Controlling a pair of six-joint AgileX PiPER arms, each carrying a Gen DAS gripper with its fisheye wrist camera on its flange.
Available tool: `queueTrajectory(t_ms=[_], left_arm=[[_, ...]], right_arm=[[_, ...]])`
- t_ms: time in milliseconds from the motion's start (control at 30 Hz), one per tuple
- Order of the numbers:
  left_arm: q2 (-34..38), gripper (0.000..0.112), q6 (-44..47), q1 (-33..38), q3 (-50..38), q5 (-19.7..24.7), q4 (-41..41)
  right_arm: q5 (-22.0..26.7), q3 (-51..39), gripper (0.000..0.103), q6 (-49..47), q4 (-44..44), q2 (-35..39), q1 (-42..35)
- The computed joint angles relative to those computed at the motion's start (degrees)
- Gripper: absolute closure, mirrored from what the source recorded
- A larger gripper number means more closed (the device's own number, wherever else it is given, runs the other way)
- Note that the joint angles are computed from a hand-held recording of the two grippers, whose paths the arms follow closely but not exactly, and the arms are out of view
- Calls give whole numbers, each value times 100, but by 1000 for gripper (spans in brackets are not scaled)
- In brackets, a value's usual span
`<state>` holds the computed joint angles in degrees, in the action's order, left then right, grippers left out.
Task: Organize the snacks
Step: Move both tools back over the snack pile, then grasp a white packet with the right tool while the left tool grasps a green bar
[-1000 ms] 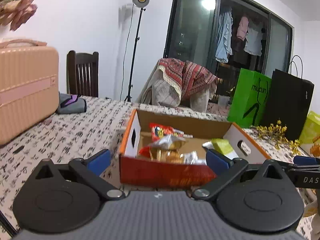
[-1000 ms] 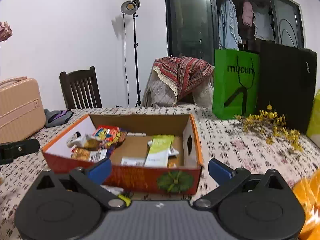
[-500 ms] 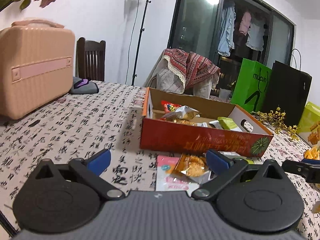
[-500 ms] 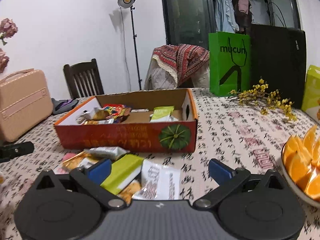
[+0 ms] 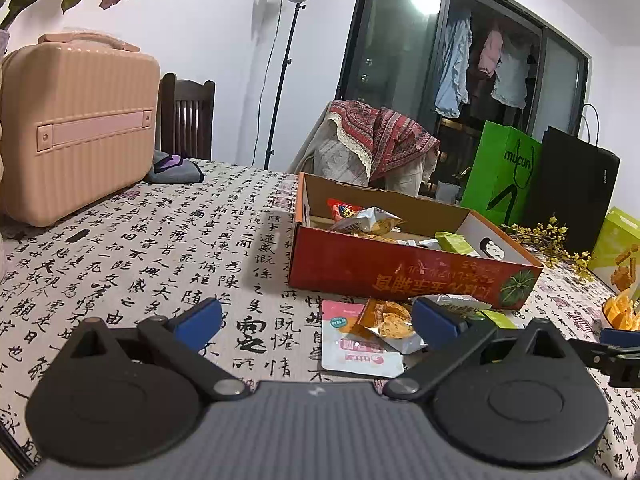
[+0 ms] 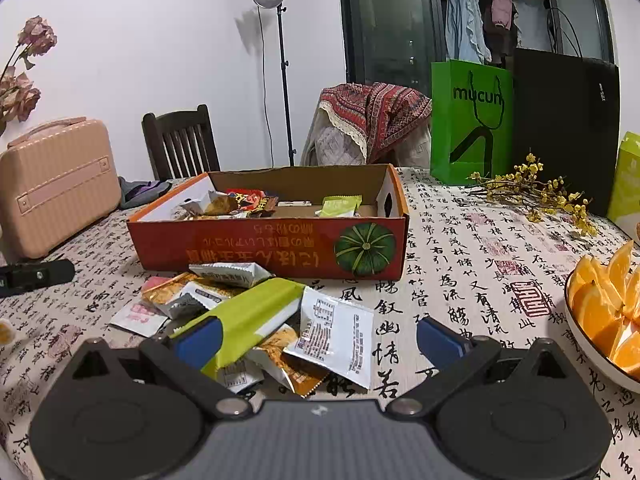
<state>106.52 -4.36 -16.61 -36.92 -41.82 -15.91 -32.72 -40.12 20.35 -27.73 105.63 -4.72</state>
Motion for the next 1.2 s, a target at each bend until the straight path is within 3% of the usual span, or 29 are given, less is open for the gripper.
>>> queueTrajectory(t_ms=[167, 333, 367, 467, 567, 633, 700, 800, 1200], left_arm=[[112, 9, -218, 132, -8, -27, 270], [213, 9, -402, 228, -55, 3, 474], [226, 9, -420, 240, -58, 3, 487], [259, 9, -468, 258, -80, 18, 507], [271, 9, -439, 254, -88, 36, 467], [273, 9, -409, 244, -104, 66, 426], [278, 9, -371, 227, -149, 139, 383], [273, 9, -304, 159, -202, 226, 294], [278, 9, 411, -612, -767, 914, -478]], right_arm=[[236, -235, 1, 88, 43, 189, 85], [708, -662, 11, 203, 195, 389, 172], [817, -805, 14, 431, 0, 460, 156], [1107, -1267, 35, 1729, -1216, 719, 52], [1226, -1543, 41, 2604, -1996, 957, 10], [1082, -1516, 43, 2635, -2019, 991, -39], [1005, -1471, 53, 2612, -2002, 979, -84], [802, -1326, 59, 2452, -1815, 939, -181], [-205, -462, 60, 1244, -939, 567, -657]])
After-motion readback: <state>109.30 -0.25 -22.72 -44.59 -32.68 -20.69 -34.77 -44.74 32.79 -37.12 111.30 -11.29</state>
